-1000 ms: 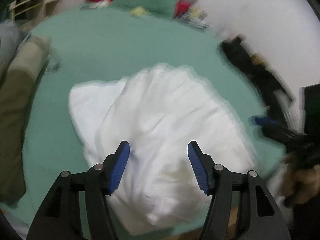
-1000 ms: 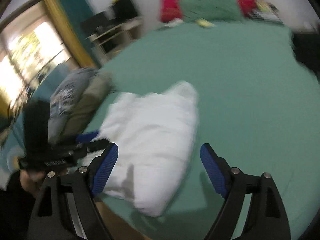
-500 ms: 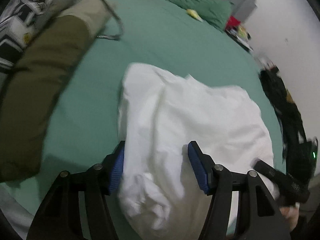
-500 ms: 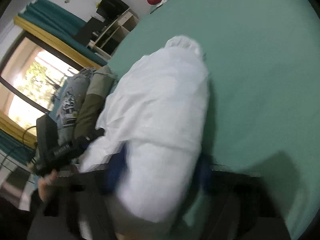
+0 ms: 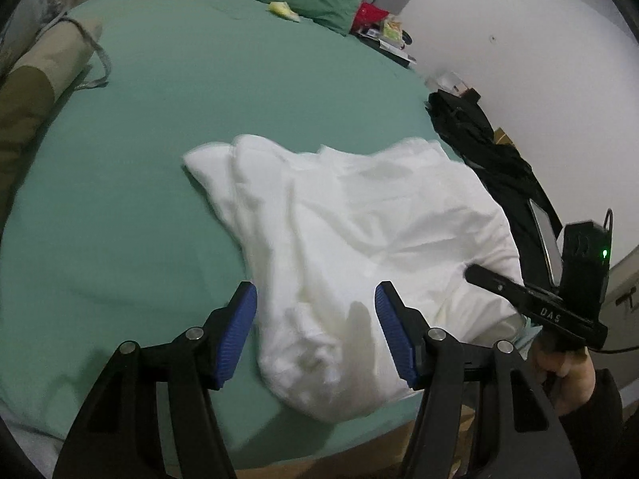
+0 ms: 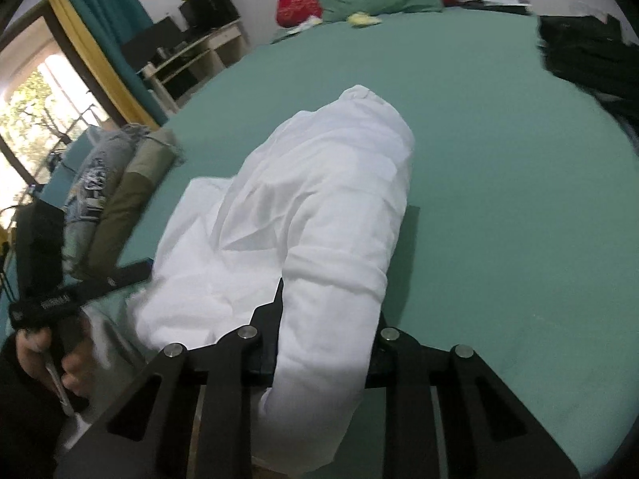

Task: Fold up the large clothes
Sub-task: 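Grasp the folded jacket bundle with the right gripper and lift it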

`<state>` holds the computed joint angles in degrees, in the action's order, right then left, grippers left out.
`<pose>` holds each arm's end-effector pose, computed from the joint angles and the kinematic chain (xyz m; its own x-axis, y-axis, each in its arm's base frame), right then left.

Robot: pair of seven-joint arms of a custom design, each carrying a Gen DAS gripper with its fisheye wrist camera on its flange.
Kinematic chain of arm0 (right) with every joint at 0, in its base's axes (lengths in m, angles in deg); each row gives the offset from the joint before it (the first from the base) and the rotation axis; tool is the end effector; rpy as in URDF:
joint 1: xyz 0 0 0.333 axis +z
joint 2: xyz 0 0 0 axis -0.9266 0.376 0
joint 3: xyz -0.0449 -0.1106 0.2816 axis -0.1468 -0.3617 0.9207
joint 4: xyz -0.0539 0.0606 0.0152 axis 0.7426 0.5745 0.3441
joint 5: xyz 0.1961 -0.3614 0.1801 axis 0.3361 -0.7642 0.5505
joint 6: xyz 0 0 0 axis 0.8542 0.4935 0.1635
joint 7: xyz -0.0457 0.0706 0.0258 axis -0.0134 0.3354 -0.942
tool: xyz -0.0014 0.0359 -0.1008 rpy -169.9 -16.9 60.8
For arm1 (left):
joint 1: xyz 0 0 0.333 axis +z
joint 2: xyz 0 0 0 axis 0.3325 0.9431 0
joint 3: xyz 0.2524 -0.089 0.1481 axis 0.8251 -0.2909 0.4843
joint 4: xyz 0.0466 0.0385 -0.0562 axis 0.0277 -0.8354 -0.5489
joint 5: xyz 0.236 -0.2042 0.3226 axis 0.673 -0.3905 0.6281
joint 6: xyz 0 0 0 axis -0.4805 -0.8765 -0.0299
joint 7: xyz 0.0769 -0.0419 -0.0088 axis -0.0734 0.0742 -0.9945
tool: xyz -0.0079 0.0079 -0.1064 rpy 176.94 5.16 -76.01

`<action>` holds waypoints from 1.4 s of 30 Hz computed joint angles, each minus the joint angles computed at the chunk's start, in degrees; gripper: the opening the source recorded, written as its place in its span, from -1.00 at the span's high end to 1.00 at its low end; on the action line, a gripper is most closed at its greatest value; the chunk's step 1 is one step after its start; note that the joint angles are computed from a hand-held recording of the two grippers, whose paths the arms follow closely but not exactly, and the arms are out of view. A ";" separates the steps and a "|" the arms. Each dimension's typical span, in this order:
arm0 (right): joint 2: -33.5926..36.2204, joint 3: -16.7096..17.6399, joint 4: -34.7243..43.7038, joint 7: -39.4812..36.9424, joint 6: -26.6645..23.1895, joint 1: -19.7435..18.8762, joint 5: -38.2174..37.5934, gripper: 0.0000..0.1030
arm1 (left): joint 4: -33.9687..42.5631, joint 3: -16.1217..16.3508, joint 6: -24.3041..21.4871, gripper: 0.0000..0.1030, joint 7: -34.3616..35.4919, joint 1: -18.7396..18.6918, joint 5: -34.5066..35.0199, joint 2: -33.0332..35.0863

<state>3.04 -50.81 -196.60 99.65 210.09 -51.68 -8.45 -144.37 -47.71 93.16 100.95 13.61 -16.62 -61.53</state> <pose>0.4169 0.2400 0.3626 -0.2288 -0.8978 -0.3763 -0.7716 0.4029 -0.4922 0.5525 -0.1490 0.3233 -0.5398 -0.7032 0.4627 -0.8193 0.3128 -0.4805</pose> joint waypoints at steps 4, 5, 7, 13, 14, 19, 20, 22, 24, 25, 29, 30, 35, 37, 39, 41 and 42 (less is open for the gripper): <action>-5.63 -5.30 -7.33 -4.19 1.99 4.78 5.09 0.17 | 0.67 -0.51 0.57 -0.31 -2.45 -0.60 1.09 0.68; -6.20 -5.05 -8.55 -4.46 3.60 4.54 5.55 0.08 | 1.18 -0.78 1.02 -0.31 -3.57 -0.86 1.78 1.29; -8.84 -0.30 -10.51 -2.23 4.14 0.11 4.33 -0.18 | 3.25 -1.41 1.72 -0.35 -5.77 -1.40 2.88 3.04; -14.24 11.93 -14.73 5.03 14.93 -14.59 2.40 -0.22 | 9.04 -2.69 -2.14 -0.39 -11.21 -0.97 5.12 9.48; -13.31 11.49 -15.22 4.93 17.32 -15.34 3.15 -0.22 | 9.20 -3.13 -2.08 -0.41 -10.76 -0.78 4.68 9.69; -2.79 3.79 -12.54 1.97 24.67 -12.08 5.01 -0.22 | 10.06 -4.30 -6.63 -0.57 -9.84 -0.44 4.50 10.36; -0.14 0.88 -10.90 1.42 24.66 -9.86 3.95 -0.22 | 10.03 -4.56 -5.98 -0.59 -9.60 -0.88 5.40 10.42; 5.32 -6.61 -7.50 2.21 25.31 -3.43 0.46 -0.22 | 9.37 -4.80 -5.30 -0.67 -9.00 -1.22 5.88 10.08; 9.14 -9.41 -5.85 3.68 27.93 -0.70 -0.21 -0.21 | 9.29 -4.90 -5.89 -0.70 -8.96 -1.18 5.05 10.15; 10.19 -7.80 -5.52 -0.37 28.63 -0.49 5.48 -0.21 | 9.64 -4.96 -6.81 -0.70 -8.93 -1.11 4.61 10.50; 9.35 -5.67 -4.74 -4.40 24.66 -0.61 8.69 -0.20 | 9.57 -5.61 -7.84 -0.70 -6.78 -1.66 4.49 10.44; 9.56 -6.90 -4.87 -3.79 25.28 0.34 8.24 -0.18 | 9.01 -5.73 -6.99 -0.70 -5.65 -2.02 4.93 9.98; 9.90 -8.51 -5.67 -1.97 27.59 1.99 7.53 -0.01 | 3.19 -7.00 5.13 -0.68 -3.02 -5.93 6.92 5.87; 9.96 -7.49 -5.98 -2.17 28.28 1.67 8.85 0.17 | 2.55 -7.08 5.82 -0.23 -2.08 -6.63 5.12 5.24; 10.24 -5.71 -6.13 -3.43 29.19 1.06 11.49 0.30 | 3.16 -6.51 1.74 0.26 -1.60 -6.36 3.13 5.35; 9.62 -0.71 -6.37 -8.74 28.50 -1.21 18.97 0.36 | 2.06 -6.46 2.97 0.36 -1.42 -6.90 2.75 4.35; 8.96 1.97 -6.56 -11.47 28.14 -2.41 22.89 0.39 | 1.31 -6.43 3.56 0.44 -0.77 -7.15 2.38 3.49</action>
<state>12.00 -48.84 -203.16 88.18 238.23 -54.10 14.44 -143.06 -54.13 96.72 100.18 6.46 -14.23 -58.04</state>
